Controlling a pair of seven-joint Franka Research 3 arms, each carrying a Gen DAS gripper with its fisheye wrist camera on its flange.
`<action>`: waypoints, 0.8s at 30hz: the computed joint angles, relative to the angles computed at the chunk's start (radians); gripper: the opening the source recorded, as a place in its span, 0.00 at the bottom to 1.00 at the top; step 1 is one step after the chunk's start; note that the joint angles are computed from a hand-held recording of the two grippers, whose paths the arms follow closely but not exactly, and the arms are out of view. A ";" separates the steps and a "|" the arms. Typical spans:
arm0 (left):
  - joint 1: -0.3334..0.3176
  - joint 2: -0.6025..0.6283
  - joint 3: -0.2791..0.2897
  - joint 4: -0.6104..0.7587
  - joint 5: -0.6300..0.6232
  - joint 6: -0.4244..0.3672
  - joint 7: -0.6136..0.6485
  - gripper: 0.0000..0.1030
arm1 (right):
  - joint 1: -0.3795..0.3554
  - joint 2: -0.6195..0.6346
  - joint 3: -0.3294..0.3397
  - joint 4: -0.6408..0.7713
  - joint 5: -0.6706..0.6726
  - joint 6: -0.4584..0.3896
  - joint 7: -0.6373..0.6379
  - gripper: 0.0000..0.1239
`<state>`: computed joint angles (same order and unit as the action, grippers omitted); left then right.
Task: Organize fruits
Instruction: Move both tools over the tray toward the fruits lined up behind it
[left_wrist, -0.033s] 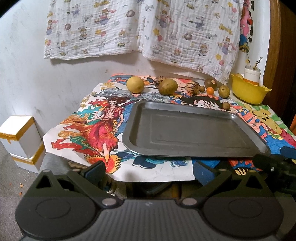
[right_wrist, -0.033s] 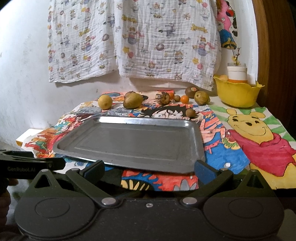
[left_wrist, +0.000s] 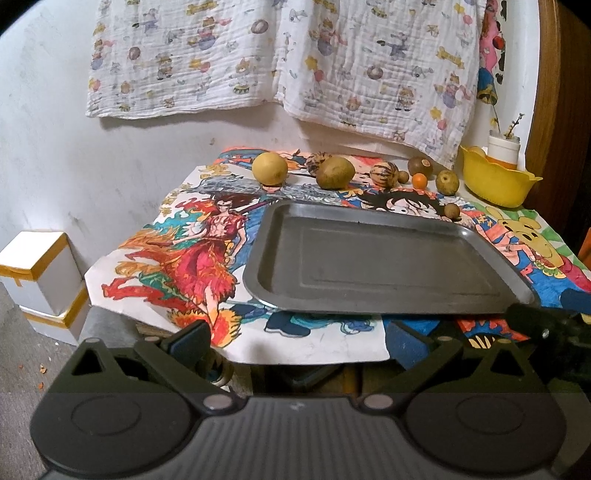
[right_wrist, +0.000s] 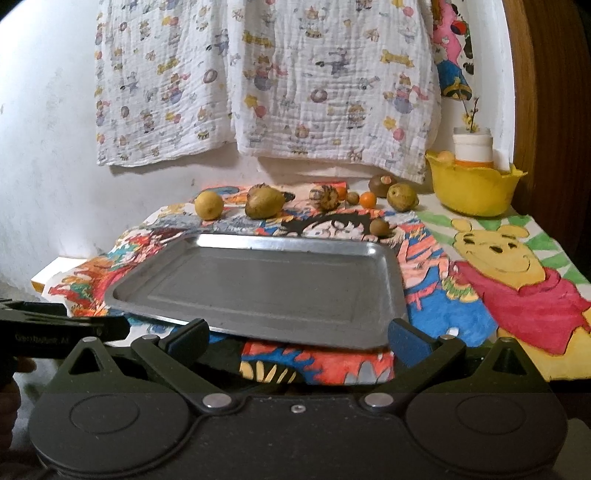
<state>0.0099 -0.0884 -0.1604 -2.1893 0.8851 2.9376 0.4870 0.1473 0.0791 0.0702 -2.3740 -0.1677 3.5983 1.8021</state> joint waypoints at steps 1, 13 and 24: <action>-0.001 0.003 0.001 0.004 -0.005 0.001 0.009 1.00 | -0.001 0.002 -0.001 0.005 -0.002 0.002 -0.002 0.83; -0.017 0.085 0.037 0.138 -0.200 -0.032 0.252 1.00 | -0.176 0.090 0.101 0.245 -0.426 -0.079 0.248 0.83; -0.012 0.270 0.060 0.417 -0.409 -0.117 0.503 1.00 | -0.559 0.324 0.594 0.589 -0.630 -0.387 0.207 0.83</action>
<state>-0.0025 0.1821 -0.1005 -1.7721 0.4764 2.8207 0.9904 -0.4113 0.4029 0.6643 -1.7848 -0.7976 3.2116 2.0087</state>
